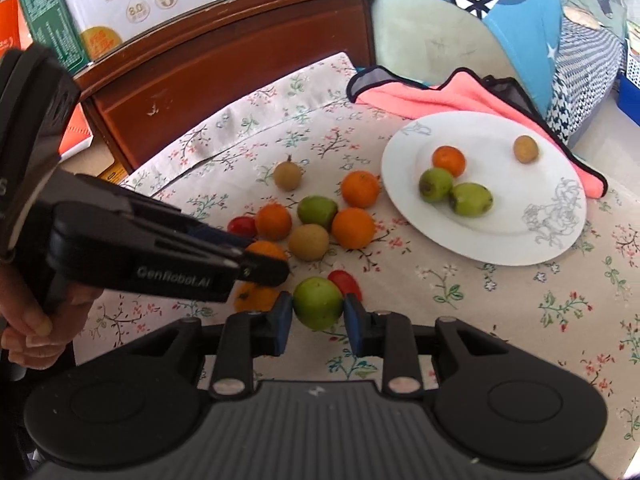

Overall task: Organize fruits
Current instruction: 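Carry the orange and green fruit onto the white plate and open both tools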

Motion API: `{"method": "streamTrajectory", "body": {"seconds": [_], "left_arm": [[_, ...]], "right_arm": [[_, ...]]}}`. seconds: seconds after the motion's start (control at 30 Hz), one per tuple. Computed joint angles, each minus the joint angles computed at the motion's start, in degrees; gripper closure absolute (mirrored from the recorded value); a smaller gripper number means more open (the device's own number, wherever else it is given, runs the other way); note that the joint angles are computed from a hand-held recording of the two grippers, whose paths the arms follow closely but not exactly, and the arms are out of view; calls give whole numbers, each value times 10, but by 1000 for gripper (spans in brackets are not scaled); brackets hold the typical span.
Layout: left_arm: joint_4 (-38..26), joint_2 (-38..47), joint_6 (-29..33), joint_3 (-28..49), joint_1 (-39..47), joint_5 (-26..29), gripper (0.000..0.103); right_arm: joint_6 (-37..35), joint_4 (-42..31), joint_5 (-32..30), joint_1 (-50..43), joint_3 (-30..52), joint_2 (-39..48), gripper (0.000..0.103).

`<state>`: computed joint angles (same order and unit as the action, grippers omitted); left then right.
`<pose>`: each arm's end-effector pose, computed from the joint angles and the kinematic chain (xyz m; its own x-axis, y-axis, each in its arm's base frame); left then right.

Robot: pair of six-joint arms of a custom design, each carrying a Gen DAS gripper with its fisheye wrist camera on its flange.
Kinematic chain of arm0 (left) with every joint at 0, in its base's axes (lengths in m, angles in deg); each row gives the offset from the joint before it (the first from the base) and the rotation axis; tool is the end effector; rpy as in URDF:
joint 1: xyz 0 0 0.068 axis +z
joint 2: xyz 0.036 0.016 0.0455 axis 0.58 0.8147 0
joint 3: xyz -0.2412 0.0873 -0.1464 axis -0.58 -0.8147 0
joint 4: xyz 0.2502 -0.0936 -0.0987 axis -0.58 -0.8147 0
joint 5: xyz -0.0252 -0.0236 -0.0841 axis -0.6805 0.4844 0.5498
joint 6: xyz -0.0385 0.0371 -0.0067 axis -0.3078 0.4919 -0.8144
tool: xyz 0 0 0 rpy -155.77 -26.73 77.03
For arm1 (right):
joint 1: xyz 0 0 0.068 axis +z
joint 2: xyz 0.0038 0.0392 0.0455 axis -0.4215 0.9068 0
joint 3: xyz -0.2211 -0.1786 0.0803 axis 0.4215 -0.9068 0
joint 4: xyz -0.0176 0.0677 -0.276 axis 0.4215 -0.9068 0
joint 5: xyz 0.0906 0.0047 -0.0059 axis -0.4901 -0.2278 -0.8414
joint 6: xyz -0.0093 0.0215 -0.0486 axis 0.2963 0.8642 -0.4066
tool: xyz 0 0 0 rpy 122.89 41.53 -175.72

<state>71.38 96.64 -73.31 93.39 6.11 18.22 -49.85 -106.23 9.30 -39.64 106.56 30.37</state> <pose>0.1883 -0.1095 0.1729 -0.8327 0.1630 -0.5292 0.3239 0.9186 -0.2266 0.1415 -0.0177 0.1759 -0.7407 -0.2351 -0.6293 -0.4371 0.8800 0.1857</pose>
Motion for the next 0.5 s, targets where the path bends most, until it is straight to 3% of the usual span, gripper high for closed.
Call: {"method": "streamTrajectory", "body": {"seconds": [0.5], "left_arm": [[-8, -4, 11, 6, -17, -18, 75]], "right_arm": [[-2, 1, 6, -2, 4, 12, 75]]}}
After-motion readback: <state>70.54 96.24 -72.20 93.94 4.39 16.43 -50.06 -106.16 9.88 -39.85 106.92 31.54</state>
